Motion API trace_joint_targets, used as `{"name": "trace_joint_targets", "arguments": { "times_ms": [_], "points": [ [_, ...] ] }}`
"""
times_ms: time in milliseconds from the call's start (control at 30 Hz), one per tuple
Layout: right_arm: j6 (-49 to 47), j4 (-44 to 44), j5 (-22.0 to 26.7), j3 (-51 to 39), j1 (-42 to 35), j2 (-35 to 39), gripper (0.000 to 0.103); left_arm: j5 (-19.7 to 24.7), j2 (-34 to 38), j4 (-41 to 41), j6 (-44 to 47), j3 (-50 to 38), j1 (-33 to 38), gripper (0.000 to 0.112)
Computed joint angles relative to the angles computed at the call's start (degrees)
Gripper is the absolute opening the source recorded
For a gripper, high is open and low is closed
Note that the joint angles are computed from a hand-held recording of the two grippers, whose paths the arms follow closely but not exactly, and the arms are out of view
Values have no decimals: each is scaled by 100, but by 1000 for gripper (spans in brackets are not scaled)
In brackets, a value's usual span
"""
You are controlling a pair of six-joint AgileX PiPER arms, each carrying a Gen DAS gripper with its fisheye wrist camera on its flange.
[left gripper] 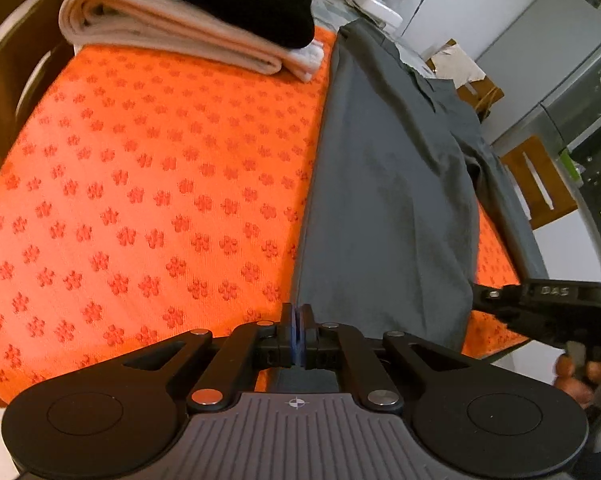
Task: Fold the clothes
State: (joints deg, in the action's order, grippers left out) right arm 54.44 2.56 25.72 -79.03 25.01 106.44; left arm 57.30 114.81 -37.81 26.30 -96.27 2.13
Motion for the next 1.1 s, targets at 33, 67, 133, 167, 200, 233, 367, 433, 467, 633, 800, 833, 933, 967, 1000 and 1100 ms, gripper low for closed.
{"name": "trace_joint_targets", "arguments": {
  "times_ms": [33,67,133,167,200,233,367,433,467,633,800,833,933,967,1000,1100],
  "points": [
    [-83,75,-62,108,-30,-108,5,49,-44,-48,11,-24,31,3],
    [-152,86,-83,198,-55,-257,5,97,-88,-96,21,-47,62,3],
    [-398,196,-83,378,-155,-582,5,236,-155,-192,41,-149,129,3],
    [-586,303,-64,463,-234,-754,5,382,-150,-287,69,-259,175,3],
    [-916,511,-48,561,-367,-925,5,528,-141,-381,91,-374,219,3],
    [-1464,915,-23,660,-546,-1090,5,674,-129,-473,108,-492,263,3],
    [-3563,2647,343,909,-1279,-1401,5,922,-82,-471,339,-609,165,3],
    [-3771,2537,588,884,-1320,-1333,6,978,-61,-286,396,-574,64,3],
    [-3798,2438,695,862,-1282,-1270,7,975,-51,-142,349,-531,30,3],
    [-3456,1739,933,1027,-986,-1280,17,640,-160,463,77,-269,0,2],
    [-3154,1277,942,1363,-935,-1653,22,250,-404,624,172,-20,38,3],
    [-3037,1112,949,1425,-946,-1745,22,281,-390,576,211,-74,16,3],
    [-2829,675,1008,1631,-1088,-2075,26,302,-405,419,290,-106,-119,5],
    [-2792,545,1035,1698,-1156,-2190,26,297,-417,364,310,-98,-175,6],
    [-2769,426,1062,1764,-1228,-2304,27,282,-426,255,330,-71,-241,8],
    [-2970,220,1176,1955,-1554,-2650,29,176,-460,81,334,8,-528,20]
  ]
}}
